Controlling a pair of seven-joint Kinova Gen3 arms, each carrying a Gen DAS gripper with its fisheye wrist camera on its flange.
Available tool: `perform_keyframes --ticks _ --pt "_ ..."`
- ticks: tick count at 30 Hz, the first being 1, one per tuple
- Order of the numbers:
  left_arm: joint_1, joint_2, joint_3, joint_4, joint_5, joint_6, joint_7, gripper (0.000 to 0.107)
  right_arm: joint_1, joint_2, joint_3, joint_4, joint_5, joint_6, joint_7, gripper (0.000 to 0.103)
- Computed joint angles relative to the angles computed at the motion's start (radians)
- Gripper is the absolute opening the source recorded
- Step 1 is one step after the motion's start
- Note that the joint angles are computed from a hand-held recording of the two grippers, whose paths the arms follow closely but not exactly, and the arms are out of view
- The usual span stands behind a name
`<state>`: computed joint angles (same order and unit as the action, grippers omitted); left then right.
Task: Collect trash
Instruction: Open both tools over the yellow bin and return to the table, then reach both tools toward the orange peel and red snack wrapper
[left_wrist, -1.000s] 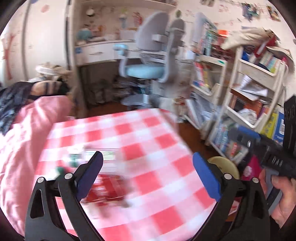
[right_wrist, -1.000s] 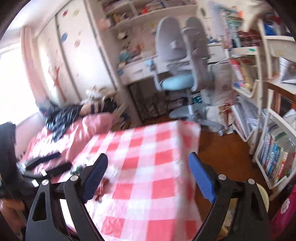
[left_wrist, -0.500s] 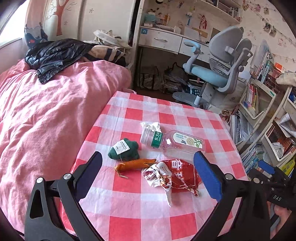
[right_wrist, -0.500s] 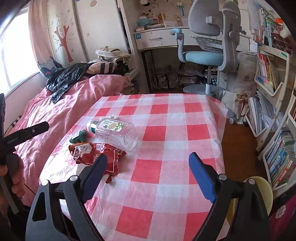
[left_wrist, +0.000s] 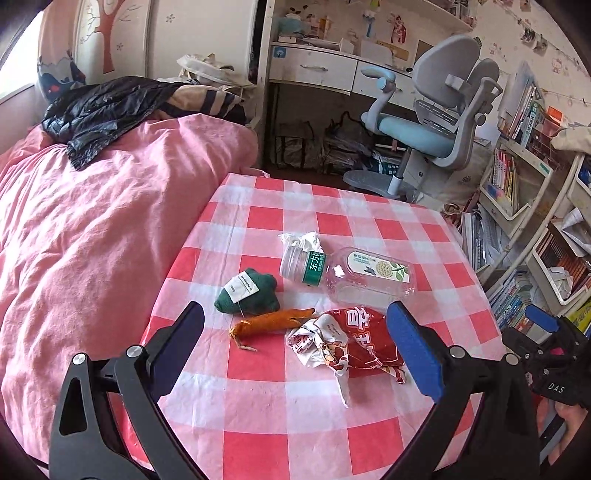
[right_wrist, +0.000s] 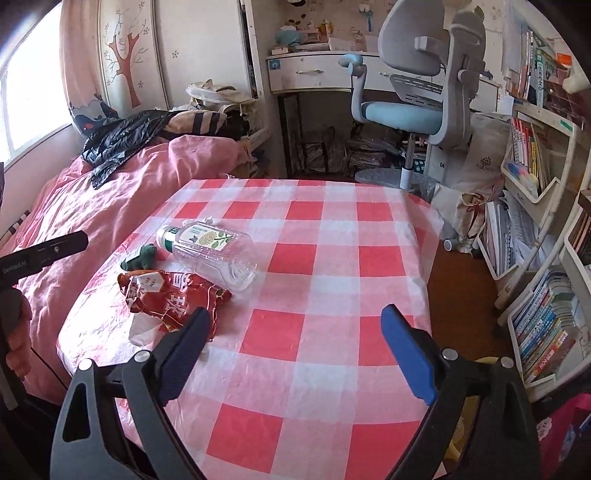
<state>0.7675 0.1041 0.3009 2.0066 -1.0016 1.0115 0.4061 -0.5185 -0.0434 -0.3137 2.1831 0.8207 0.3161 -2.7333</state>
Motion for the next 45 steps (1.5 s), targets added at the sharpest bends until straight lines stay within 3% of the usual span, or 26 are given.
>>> perform_keyframes --ticks 10,45 --pt "-0.016 -0.005 -0.005 0.007 0.012 -0.026 -0.007 0.095 -0.019 0.020 0.019 -0.014 -0.047 0.014 0.083 0.091" --pt "-0.028 -0.011 -0.003 0.017 0.022 -0.041 -0.011 0.095 -0.079 0.045 0.036 -0.036 -0.057 0.053 0.129 0.092"
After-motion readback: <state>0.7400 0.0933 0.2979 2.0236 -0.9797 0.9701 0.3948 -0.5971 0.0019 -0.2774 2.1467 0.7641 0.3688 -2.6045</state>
